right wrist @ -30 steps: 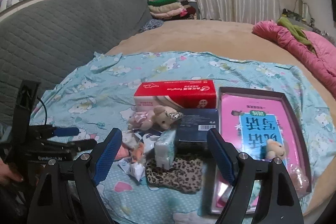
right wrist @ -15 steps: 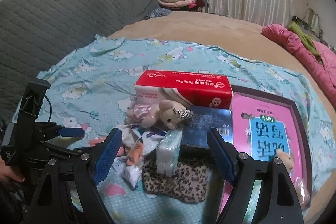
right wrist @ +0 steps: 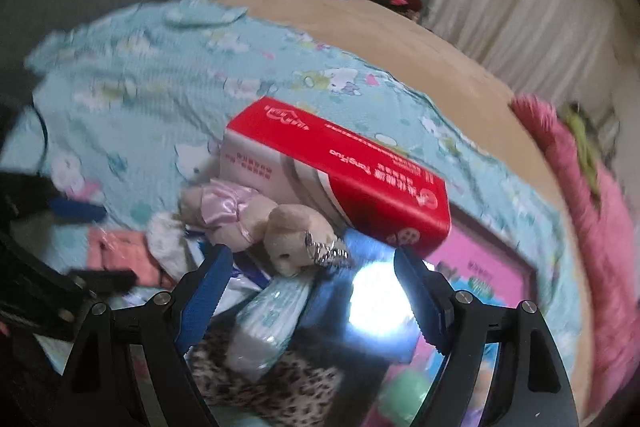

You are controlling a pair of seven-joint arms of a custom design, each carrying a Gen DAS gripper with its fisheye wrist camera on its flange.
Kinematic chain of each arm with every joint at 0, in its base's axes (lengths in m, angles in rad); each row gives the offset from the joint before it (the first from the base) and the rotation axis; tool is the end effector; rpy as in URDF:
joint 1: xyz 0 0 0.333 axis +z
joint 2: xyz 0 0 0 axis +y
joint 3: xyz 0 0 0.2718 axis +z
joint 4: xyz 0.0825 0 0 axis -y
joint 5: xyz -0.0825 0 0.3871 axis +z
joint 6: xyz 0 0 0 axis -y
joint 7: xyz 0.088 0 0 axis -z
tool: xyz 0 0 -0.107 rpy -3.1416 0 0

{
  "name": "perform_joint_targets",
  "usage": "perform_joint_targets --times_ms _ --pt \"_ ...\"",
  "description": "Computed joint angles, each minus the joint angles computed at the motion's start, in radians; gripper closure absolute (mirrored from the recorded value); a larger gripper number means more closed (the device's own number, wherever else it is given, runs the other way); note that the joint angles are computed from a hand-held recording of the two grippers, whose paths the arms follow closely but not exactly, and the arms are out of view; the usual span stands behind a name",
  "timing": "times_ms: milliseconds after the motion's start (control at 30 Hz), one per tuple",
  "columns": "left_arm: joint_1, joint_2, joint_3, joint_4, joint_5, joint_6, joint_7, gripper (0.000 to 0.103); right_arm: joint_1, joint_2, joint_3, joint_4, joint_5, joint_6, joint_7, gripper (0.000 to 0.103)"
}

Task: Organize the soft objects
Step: 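Grasp the pink-bowed teddy bear with right tool while left tool grasps the pink sock pack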

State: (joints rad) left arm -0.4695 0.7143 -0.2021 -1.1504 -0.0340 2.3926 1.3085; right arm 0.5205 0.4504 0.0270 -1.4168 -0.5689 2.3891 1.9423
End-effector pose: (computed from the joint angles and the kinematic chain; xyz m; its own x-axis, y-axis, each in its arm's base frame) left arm 0.6262 -0.4377 0.4102 -0.3538 -0.8896 0.2889 -0.8725 0.2026 -0.4446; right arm 0.6164 0.3662 0.4601 0.3495 -0.8776 0.3281 -0.6848 -0.4782 -0.5499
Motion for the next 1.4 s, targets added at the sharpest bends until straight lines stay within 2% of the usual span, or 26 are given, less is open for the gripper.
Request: perform_joint_targets --times_ms 100,233,433,500,567,667,733,833,1033,1200,1400 --pt "0.006 0.002 -0.002 -0.001 -0.008 0.003 0.004 0.028 0.000 0.052 0.006 0.063 0.008 -0.046 -0.082 0.019" --pt "0.011 -0.001 -0.006 -0.009 -0.017 0.007 0.011 0.028 -0.001 0.073 0.003 0.076 0.020 -0.015 -0.123 0.019" --pt "0.008 -0.001 -0.003 -0.011 -0.011 0.009 0.018 0.028 0.003 0.144 0.002 0.167 0.061 -0.036 -0.206 0.022" --pt "0.009 -0.006 -0.004 -0.021 -0.013 0.017 0.019 0.028 0.001 0.165 0.007 0.194 0.089 -0.040 -0.234 0.032" --pt "0.011 -0.010 -0.005 -0.031 -0.016 0.031 0.020 0.028 0.013 0.180 0.001 0.215 0.094 -0.051 -0.247 0.048" --pt "0.017 -0.015 -0.011 -0.048 -0.028 0.053 0.029 0.029 0.018 0.189 0.002 0.227 0.115 -0.057 -0.267 0.059" --pt "0.020 -0.014 -0.013 -0.048 -0.034 0.055 0.034 0.034 0.015 0.172 0.005 0.203 0.134 -0.036 -0.257 0.067" --pt "0.034 -0.017 -0.028 -0.056 -0.058 0.063 0.054 0.053 -0.010 0.129 0.025 0.147 0.190 0.010 -0.236 0.067" --pt "0.056 -0.020 -0.055 -0.066 -0.118 0.066 0.119 0.070 -0.059 0.028 0.074 0.003 0.325 0.121 -0.185 0.068" --pt "0.057 -0.043 -0.056 -0.096 -0.135 0.083 0.141 0.078 -0.043 -0.048 0.055 -0.109 0.293 0.214 -0.075 0.068" --pt "0.047 -0.086 -0.042 -0.151 -0.126 0.095 0.118 0.082 -0.089 -0.120 0.077 -0.209 0.348 0.322 0.006 0.068"
